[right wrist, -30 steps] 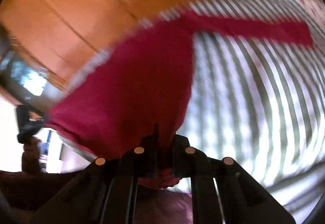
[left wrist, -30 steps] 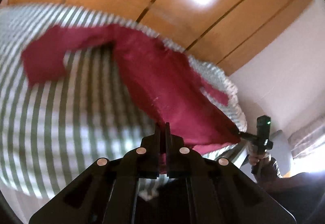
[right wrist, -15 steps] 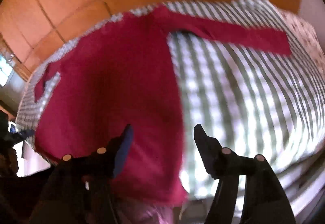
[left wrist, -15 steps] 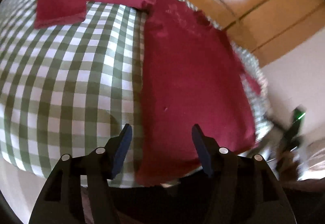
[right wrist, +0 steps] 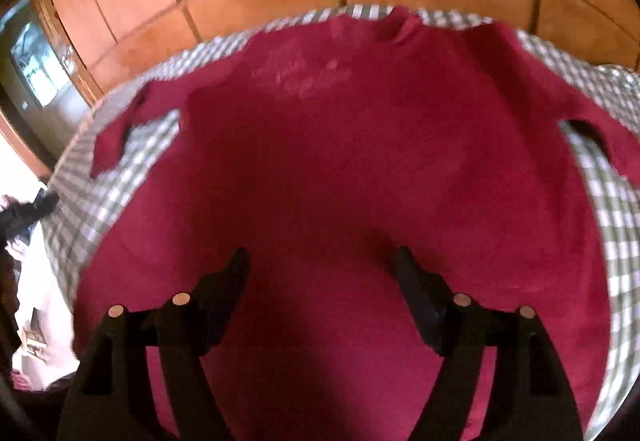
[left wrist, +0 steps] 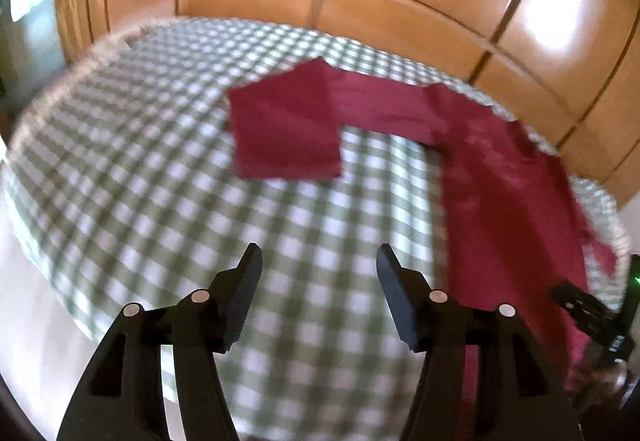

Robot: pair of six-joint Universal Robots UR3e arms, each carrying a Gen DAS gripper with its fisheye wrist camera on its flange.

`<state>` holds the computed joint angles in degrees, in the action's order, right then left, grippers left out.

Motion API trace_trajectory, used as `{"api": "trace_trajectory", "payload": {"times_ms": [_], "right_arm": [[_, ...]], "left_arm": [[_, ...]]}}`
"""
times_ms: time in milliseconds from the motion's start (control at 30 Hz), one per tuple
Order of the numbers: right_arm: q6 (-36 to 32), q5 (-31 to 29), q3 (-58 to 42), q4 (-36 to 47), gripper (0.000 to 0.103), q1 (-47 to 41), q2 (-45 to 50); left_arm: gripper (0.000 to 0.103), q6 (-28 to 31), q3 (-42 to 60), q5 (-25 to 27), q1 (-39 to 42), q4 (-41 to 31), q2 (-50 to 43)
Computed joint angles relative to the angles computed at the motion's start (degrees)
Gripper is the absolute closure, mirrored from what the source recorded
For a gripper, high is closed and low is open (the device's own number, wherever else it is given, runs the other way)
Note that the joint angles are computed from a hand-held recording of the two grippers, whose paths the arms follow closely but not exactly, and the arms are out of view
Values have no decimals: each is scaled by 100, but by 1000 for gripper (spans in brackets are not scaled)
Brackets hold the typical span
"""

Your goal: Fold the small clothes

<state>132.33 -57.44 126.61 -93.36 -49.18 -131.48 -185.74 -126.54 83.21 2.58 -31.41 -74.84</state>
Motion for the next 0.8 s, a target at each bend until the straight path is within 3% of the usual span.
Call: {"api": "trace_trajectory", "payload": {"times_ms": [67,200,400,433,467,500,700,800], "right_arm": [[-286,178,232,166,21,-245,-372],[-789,304,391,492,15,-558,-740],[-219,195,572,-339,12,-79,-533],[-194,180,591,-393,12,-51,-536],[-206,185,593,-381,12,-64,-545],[-211,195,591,-363,12,-75,-554],[-113,199,638,-507,10,-25,-493],[4,162,682,-693,8,77,-451]], "left_arm": [[44,-28,114,312,-150,299,-396],[34,273,365,611,-488,1024,-1283],[35,493,1652,1862,-1229,1814,-3168],[41,512,1873,2034,-1241,1824,-3411],[77,476,2100,1824,-1063,1564,-3513],[96,400,2259,1535,-849,1273,-3514],[98,8,2152,-508,991,790,-2520],[98,-140,2460,-1024,1733,394,-2341]]}}
